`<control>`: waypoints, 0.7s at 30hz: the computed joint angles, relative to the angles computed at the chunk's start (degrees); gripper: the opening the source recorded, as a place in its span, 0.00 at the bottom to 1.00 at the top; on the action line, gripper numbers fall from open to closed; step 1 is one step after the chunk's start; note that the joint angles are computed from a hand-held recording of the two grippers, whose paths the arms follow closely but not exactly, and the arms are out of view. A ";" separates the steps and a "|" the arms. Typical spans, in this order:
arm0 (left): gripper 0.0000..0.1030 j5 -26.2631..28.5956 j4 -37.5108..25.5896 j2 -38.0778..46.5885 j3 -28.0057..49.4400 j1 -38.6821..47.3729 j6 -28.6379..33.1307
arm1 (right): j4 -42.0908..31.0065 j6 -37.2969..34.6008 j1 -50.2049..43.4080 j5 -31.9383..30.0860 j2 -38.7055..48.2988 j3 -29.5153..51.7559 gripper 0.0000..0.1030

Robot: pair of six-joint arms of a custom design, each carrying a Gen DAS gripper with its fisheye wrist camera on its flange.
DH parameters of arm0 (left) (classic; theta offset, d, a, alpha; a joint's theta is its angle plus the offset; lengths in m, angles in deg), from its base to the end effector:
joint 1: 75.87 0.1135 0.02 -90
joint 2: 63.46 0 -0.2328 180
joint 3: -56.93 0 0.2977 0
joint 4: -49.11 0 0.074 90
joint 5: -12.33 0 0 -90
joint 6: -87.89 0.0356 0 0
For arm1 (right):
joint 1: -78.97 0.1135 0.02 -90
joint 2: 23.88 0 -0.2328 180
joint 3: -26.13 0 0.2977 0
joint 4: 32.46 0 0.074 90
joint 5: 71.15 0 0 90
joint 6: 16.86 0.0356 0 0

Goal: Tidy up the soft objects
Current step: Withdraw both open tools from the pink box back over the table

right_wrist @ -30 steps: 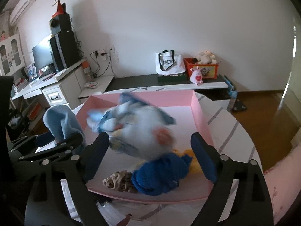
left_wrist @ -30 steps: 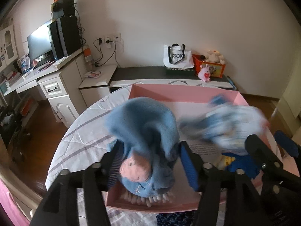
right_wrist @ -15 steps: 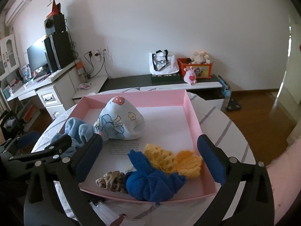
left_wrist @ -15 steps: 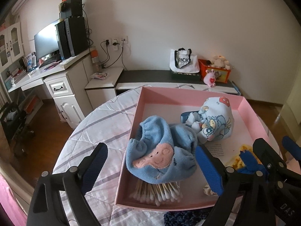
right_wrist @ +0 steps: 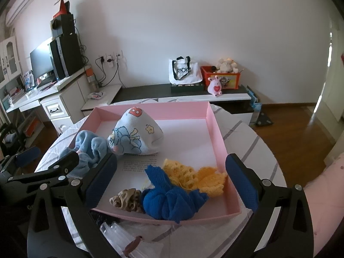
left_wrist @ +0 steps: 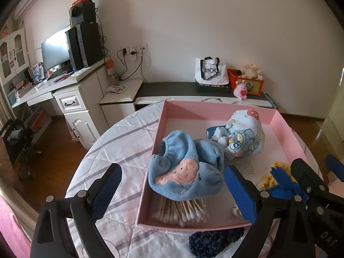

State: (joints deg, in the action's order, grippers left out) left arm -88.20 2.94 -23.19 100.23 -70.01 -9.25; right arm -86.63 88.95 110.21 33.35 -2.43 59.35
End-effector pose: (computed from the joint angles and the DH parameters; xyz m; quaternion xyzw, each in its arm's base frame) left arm 0.2174 0.0289 0.2052 -0.1397 0.9037 0.0798 0.3969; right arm 0.1541 0.0831 0.1862 -0.0714 0.9063 0.0539 0.4131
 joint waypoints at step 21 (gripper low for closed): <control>0.97 -11.81 -33.31 -29.39 0.53 -15.78 -12.29 | -29.63 13.26 20.93 15.57 -18.85 4.28 0.99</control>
State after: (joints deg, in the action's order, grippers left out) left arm -100.02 -30.37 -52.58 100.76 -85.80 -21.54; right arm -116.26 102.21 131.15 48.91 -21.28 63.63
